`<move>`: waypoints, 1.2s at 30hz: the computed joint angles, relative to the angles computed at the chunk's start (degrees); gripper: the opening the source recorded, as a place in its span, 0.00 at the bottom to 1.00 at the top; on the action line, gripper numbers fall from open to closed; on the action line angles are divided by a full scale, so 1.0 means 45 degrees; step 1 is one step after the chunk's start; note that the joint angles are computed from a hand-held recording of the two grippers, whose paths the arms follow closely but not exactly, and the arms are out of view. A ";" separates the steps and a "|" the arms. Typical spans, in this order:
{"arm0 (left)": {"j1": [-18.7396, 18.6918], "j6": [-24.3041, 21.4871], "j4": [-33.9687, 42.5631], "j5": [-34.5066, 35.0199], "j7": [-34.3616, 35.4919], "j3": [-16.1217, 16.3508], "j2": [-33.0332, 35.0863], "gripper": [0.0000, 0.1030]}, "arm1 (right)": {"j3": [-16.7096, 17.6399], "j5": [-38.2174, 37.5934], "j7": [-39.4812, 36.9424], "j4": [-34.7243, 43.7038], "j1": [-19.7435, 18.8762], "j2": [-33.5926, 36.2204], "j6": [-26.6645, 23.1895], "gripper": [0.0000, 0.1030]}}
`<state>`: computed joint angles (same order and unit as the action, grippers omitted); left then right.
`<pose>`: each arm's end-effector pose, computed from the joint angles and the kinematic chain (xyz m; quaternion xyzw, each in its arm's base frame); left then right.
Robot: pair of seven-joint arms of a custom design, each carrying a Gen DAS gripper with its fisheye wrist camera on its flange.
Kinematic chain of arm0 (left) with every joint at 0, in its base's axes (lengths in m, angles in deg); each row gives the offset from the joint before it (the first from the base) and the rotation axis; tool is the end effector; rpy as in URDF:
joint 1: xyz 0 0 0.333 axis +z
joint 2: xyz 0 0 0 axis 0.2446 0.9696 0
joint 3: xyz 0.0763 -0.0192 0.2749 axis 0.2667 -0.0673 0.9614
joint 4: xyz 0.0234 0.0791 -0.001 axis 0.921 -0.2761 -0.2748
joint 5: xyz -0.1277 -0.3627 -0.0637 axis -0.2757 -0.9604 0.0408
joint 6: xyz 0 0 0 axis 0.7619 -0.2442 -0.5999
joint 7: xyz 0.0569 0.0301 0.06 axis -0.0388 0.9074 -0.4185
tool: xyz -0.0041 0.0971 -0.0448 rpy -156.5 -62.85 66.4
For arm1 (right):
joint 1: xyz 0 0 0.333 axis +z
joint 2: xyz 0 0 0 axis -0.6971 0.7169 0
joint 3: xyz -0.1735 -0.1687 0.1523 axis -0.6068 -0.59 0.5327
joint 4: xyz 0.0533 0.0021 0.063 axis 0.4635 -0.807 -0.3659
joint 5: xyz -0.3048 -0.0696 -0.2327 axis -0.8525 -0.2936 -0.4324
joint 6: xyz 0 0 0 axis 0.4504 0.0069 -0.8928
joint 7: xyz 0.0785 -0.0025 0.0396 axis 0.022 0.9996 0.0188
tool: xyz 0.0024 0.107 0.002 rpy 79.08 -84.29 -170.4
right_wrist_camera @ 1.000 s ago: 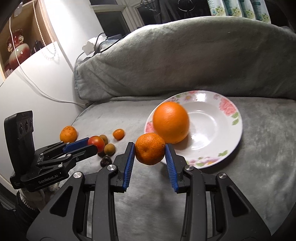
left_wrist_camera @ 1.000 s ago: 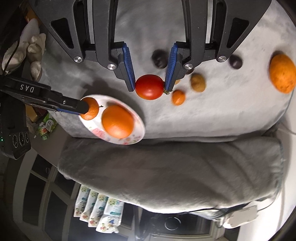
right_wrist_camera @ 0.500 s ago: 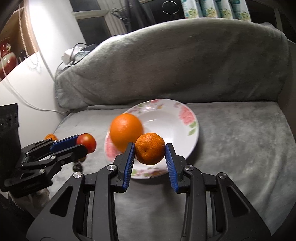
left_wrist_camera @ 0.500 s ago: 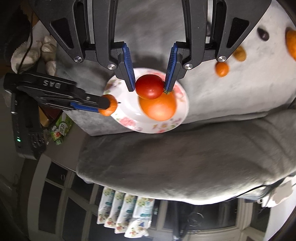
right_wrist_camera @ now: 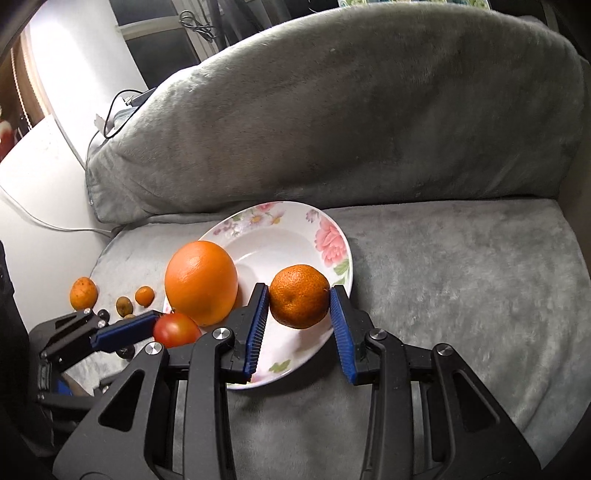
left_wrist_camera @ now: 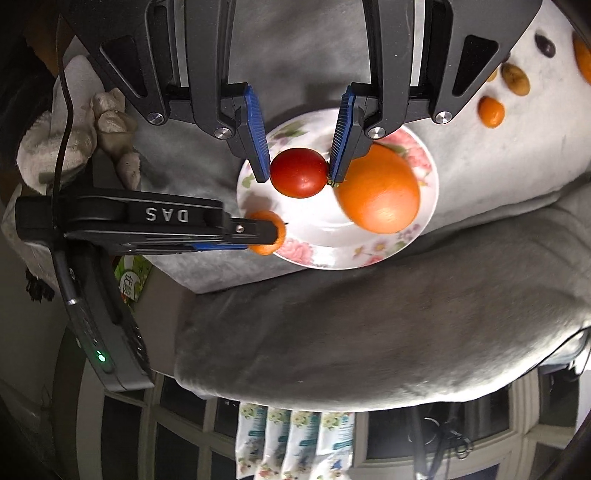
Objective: Organize fruits
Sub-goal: 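Carry the tomato and tangerine to the plate and release both grippers, then move both grippers back toward the remaining fruits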
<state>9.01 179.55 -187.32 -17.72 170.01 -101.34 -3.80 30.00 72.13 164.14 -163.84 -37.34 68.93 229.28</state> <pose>0.6322 -0.1874 0.5057 -0.3825 0.8239 -0.3926 0.1443 0.6472 0.1147 0.5160 -0.6183 0.6792 -0.1552 0.3637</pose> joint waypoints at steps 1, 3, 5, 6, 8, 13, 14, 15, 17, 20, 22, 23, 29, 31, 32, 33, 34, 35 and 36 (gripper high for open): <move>-0.0029 0.0115 -0.0027 0.0028 0.0035 -0.0008 -0.0001 0.32 | 0.0032 0.0095 -0.0048 0.0039 -0.0021 0.0039 0.0003 0.37; -0.0063 0.0419 -0.0225 -0.0009 0.0221 -0.0051 -0.0109 0.32 | 0.0075 0.0254 -0.0091 0.0037 -0.0048 0.0051 0.0176 0.54; -0.0142 0.0657 -0.0302 0.0175 0.0211 -0.0019 -0.0140 0.43 | 0.0033 0.0189 0.0058 -0.0066 -0.0012 -0.0029 0.0518 0.65; -0.0170 0.0772 -0.0350 0.0249 0.0149 -0.0001 -0.0167 0.48 | 0.0028 0.0187 0.0110 -0.0112 -0.0015 -0.0076 0.0643 0.65; -0.0074 0.0817 -0.0482 -0.0094 0.0406 -0.0065 -0.0312 0.51 | 0.0045 0.0255 0.0165 -0.0112 -0.0040 -0.0132 0.0751 0.66; -0.0031 0.0928 -0.0756 -0.0527 0.0652 -0.0011 -0.0627 0.66 | -0.0089 -0.0218 0.0616 -0.0376 0.0104 -0.0398 0.1115 0.74; -0.0051 0.0886 -0.0733 -0.0481 0.0575 0.0032 -0.0636 0.66 | -0.0089 -0.0260 0.0666 -0.0404 0.0110 -0.0424 0.1157 0.79; -0.0033 0.0898 -0.0670 -0.0696 0.0752 -0.0004 -0.0588 0.66 | -0.0093 -0.0313 0.0736 -0.0452 0.0126 -0.0464 0.1224 0.80; -0.0023 0.0889 -0.0742 -0.0703 0.0698 0.0069 -0.0663 0.69 | -0.0098 -0.0375 0.0850 -0.0542 0.0140 -0.0545 0.1349 0.80; 0.0050 0.0756 -0.0771 -0.0822 0.0694 0.0153 -0.0725 0.69 | -0.0091 -0.0351 0.0912 -0.0613 0.0133 -0.0630 0.1404 0.80; 0.0119 0.0653 -0.0797 -0.0971 0.0777 0.0189 -0.0774 0.69 | -0.0118 -0.0358 0.1042 -0.0715 0.0141 -0.0729 0.1488 0.80; 0.0156 0.0606 -0.0837 -0.1068 0.0847 0.0207 -0.0820 0.69 | -0.0115 -0.0323 0.1066 -0.0752 0.0141 -0.0761 0.1518 0.80; 0.0357 0.0264 -0.1068 -0.1703 0.1038 0.0380 -0.1105 0.69 | -0.0195 -0.0552 0.1418 -0.1060 0.0279 -0.1068 0.1767 0.80; 0.0426 0.0138 -0.1156 -0.1897 0.1124 0.0463 -0.1210 0.69 | -0.0191 -0.0661 0.1473 -0.1126 0.0347 -0.1151 0.1809 0.80; 0.0443 0.0141 -0.1234 -0.1959 0.1167 0.0502 -0.1278 0.69 | -0.0213 -0.0848 0.1580 -0.1166 0.0412 -0.1200 0.1837 0.80; 0.0462 0.0126 -0.1289 -0.2022 0.1216 0.0542 -0.1325 0.69 | -0.0244 -0.1100 0.1739 -0.1196 0.0490 -0.1241 0.1843 0.80; 0.0517 0.0096 -0.1393 -0.2163 0.1307 0.0597 -0.1421 0.69 | -0.0268 -0.1364 0.1901 -0.1233 0.0571 -0.1291 0.1859 0.80; 0.0534 0.0084 -0.1411 -0.2218 0.1335 0.0641 -0.1439 0.69 | -0.0276 -0.1534 0.2009 -0.1321 0.0627 -0.1372 0.1906 0.80; 0.0582 0.0073 -0.1500 -0.2336 0.1427 0.0693 -0.1511 0.69 | -0.0265 -0.1666 0.2077 -0.1379 0.0686 -0.1434 0.1947 0.80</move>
